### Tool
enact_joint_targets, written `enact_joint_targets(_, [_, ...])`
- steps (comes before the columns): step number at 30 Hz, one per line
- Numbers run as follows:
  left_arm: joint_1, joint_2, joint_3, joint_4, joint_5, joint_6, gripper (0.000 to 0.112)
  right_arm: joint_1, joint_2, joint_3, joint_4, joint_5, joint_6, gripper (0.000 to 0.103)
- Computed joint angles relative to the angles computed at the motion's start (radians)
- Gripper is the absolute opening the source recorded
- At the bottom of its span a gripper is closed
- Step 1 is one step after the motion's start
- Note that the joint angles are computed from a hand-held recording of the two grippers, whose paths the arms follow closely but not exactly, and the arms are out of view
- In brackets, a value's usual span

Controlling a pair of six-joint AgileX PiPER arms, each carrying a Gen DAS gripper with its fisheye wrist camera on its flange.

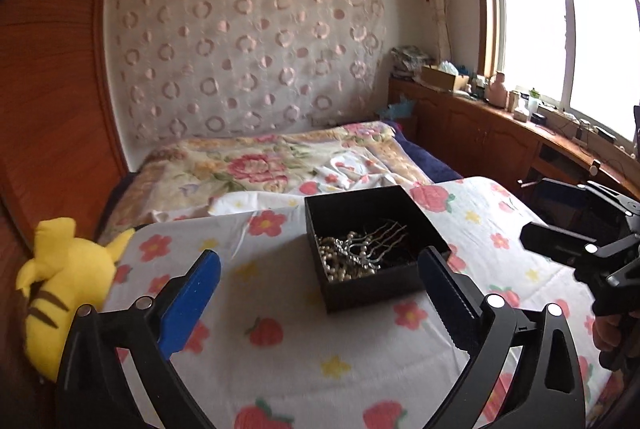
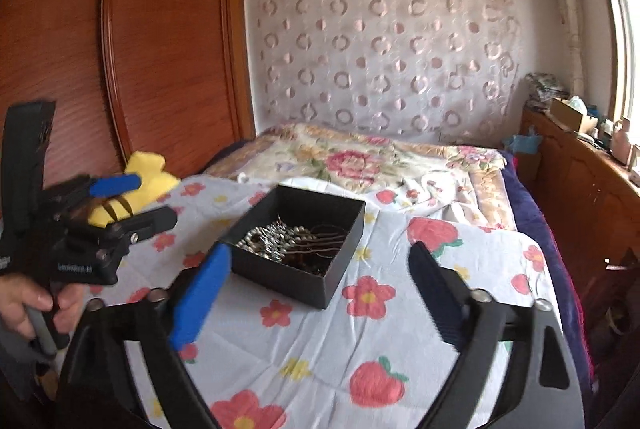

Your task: Organize jewelry

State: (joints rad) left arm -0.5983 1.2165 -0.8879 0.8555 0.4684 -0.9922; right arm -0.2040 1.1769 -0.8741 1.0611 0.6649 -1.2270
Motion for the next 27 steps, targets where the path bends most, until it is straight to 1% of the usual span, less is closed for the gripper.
enact_joint_targets(1, [-0.03,-0.028,0.017,0.038,0.03,-0.05,0.095,-0.021,-0.025,0.017,0.025,0.019,-0.012,0.101])
enact_joint_targets(2, [-0.062,-0.051,0.027,0.061,0.07,-0.089,0.095,-0.035,-0.054,0.034,0.033,0.031,-0.013,0.1])
enact_joint_targets(5, [-0.131,-0.108,0.049,0.097,0.134,-0.147,0.095,-0.081,-0.133,0.074,0.048,0.069,-0.018,0.1])
enact_joint_targets(9, [-0.297,-0.178,0.086,0.201,0.312,-0.29,0.095,-0.126,-0.241,0.126,0.039,0.104,0.022,0.101])
enact_joint_targets(11, [-0.376,-0.203,0.108,0.228,0.382,-0.339,0.095,-0.149,-0.299,0.158,0.033,0.105,0.049,0.101])
enact_joint_targets(12, [-0.424,-0.215,0.121,0.241,0.432,-0.369,0.095,-0.163,-0.322,0.172,0.033,0.114,0.052,0.101])
enact_joint_targets(13, [-0.464,-0.222,0.13,0.253,0.477,-0.399,0.095,-0.164,-0.345,0.186,0.022,0.103,0.065,0.101])
enact_joint_targets(14, [-0.492,-0.224,0.135,0.262,0.505,-0.422,0.095,-0.167,-0.368,0.2,0.011,0.096,0.077,0.101])
enact_joint_targets(15, [-0.533,-0.237,0.149,0.27,0.546,-0.457,0.095,-0.186,-0.387,0.217,0.019,0.108,0.071,0.101])
enact_joint_targets(17, [-0.57,-0.25,0.161,0.269,0.586,-0.487,0.095,-0.193,-0.419,0.242,0.014,0.108,0.064,0.101])
enact_joint_targets(18, [-0.587,-0.257,0.165,0.27,0.605,-0.501,0.095,-0.171,-0.44,0.262,0.001,0.071,0.066,0.101])
enact_joint_targets(19, [-0.605,-0.265,0.171,0.272,0.623,-0.512,0.095,-0.161,-0.447,0.269,-0.007,0.059,0.071,0.101])
enact_joint_targets(21, [-0.631,-0.274,0.177,0.269,0.655,-0.516,0.095,-0.164,-0.457,0.284,-0.002,0.06,0.063,0.101])
enact_joint_targets(24, [-0.663,-0.288,0.181,0.269,0.692,-0.529,0.095,-0.164,-0.462,0.295,0.006,0.058,0.059,0.101])
enact_joint_targets(27, [-0.676,-0.296,0.183,0.269,0.706,-0.532,0.095,-0.144,-0.475,0.305,-0.014,0.037,0.094,0.101])
